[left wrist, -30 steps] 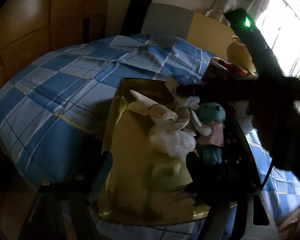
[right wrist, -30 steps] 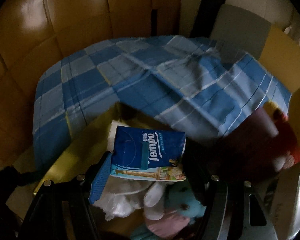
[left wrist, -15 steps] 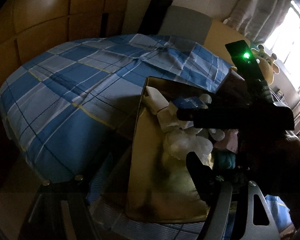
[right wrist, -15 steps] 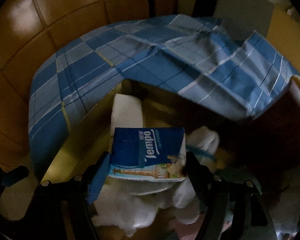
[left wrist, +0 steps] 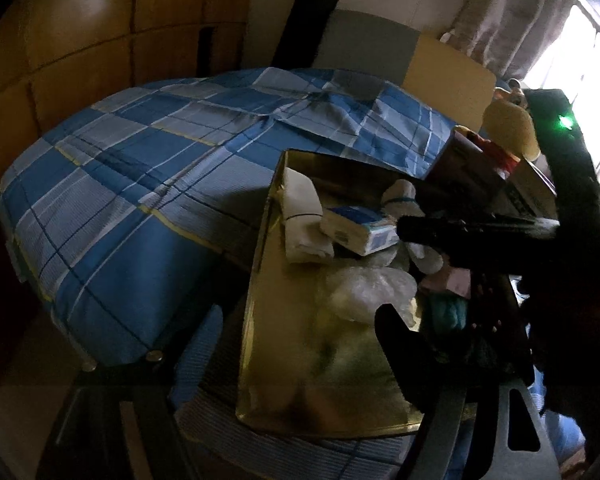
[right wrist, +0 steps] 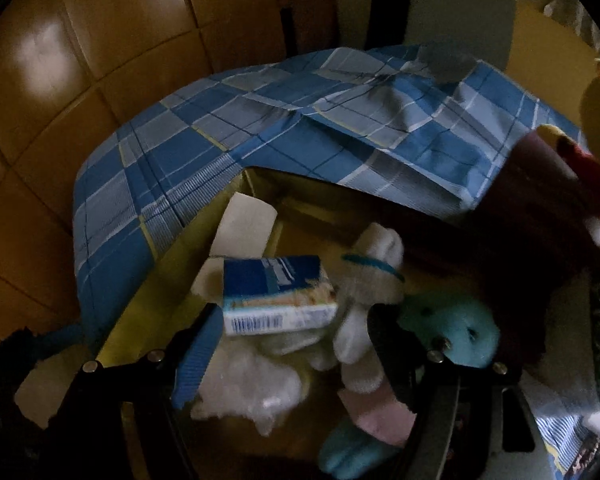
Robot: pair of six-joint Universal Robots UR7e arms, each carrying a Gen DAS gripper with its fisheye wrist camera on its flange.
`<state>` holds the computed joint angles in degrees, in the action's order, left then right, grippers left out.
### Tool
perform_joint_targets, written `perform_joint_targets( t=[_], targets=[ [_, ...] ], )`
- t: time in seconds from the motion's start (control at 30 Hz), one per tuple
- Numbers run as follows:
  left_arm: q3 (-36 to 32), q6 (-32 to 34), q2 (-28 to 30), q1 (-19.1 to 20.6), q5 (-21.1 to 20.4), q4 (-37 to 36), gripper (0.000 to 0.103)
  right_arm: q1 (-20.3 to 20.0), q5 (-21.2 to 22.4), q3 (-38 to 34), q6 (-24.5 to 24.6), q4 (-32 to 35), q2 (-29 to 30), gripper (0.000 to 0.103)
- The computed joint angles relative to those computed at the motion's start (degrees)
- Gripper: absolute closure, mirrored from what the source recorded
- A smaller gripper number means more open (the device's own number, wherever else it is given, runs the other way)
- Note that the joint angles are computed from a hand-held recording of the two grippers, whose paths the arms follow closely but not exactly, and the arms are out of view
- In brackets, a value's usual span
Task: Organize soft objects
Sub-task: 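Withdraw the right gripper from the tray back over the bed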
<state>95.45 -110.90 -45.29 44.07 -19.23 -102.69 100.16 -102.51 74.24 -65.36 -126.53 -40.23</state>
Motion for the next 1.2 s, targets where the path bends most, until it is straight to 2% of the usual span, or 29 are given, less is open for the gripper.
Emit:
perform_joint_targets(
  t=[0.43, 0.7, 0.97, 1.2],
  targets=[
    [-3.8, 5.2, 3.0, -1.0, 1.2, 0.5, 0.024, -3.6, 3.0, 5.5, -3.9, -3.4, -7.2, 0.027],
    [-6.7, 13.5, 5.9, -1.4, 1.5, -3.5, 0.024, -6.4, 4.5, 4.6, -2.6, -2.7, -9.7, 0.027],
    [-10.2, 25.2, 9.4, -1.4, 1.2, -10.4, 0.024, -9.3, 4.9, -0.6, 0.3, -3.2, -9.7, 0.027],
    [-14.7, 35.1, 13.2, -1.3, 0.7, -15.2, 0.022, -12.2, 3.7, -11.3, 4.6, -6.1, -6.2, 0.027]
  ],
)
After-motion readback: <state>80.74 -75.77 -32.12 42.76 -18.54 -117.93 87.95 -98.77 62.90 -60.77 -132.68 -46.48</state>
